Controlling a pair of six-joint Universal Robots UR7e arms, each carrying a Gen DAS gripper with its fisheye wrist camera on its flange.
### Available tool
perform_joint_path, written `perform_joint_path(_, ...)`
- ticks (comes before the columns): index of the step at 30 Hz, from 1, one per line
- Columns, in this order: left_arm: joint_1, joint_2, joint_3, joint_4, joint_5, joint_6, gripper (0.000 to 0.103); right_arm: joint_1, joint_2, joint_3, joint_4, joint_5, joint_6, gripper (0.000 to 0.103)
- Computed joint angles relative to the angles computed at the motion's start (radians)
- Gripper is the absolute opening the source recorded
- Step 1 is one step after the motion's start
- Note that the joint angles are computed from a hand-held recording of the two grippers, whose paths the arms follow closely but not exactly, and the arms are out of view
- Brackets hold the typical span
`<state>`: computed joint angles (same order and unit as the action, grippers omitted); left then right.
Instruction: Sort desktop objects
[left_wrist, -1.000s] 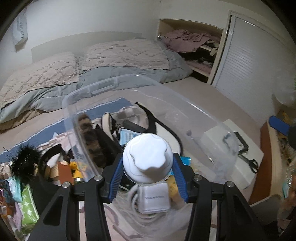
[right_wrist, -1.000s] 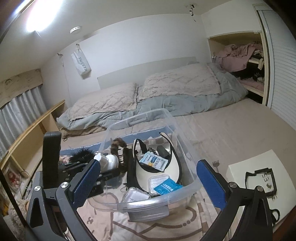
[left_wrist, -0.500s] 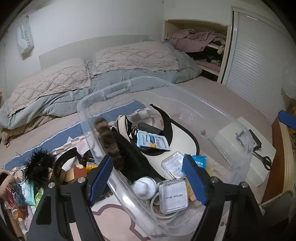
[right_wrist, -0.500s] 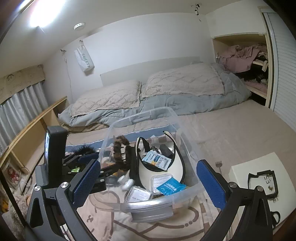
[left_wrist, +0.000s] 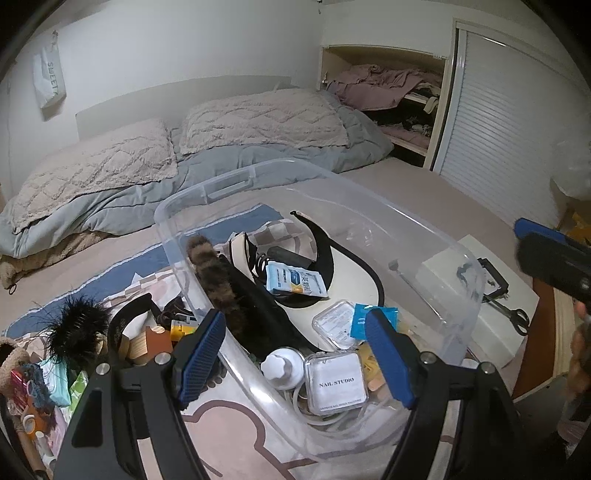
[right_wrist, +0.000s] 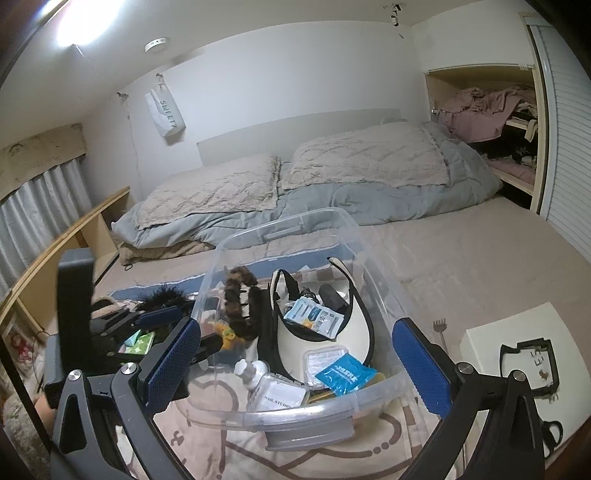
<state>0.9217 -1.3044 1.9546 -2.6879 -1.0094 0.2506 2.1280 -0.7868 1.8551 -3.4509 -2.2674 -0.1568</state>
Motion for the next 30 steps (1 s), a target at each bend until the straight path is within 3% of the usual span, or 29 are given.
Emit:
perform_joint_path(5, -0.01, -0.03, 0.019, -0.007, -0.008, -0.001, 0.087, 0.007, 0.023, -0.019, -0.03, -0.048, -0.033, 0.103)
perform_joint_path(14, -0.034, -0.096, 0.057, -0.034, -0.004, -0.003, 0.103, 0.018, 0.038, -0.027, -0.047, -0.058, -0.054, 0.103)
perform_joint_path(30, -0.036, -0.176, 0.107, -0.075, 0.003, -0.023, 0.103, 0.036, 0.042, -0.01, -0.047, -0.064, -0.004, 0.103)
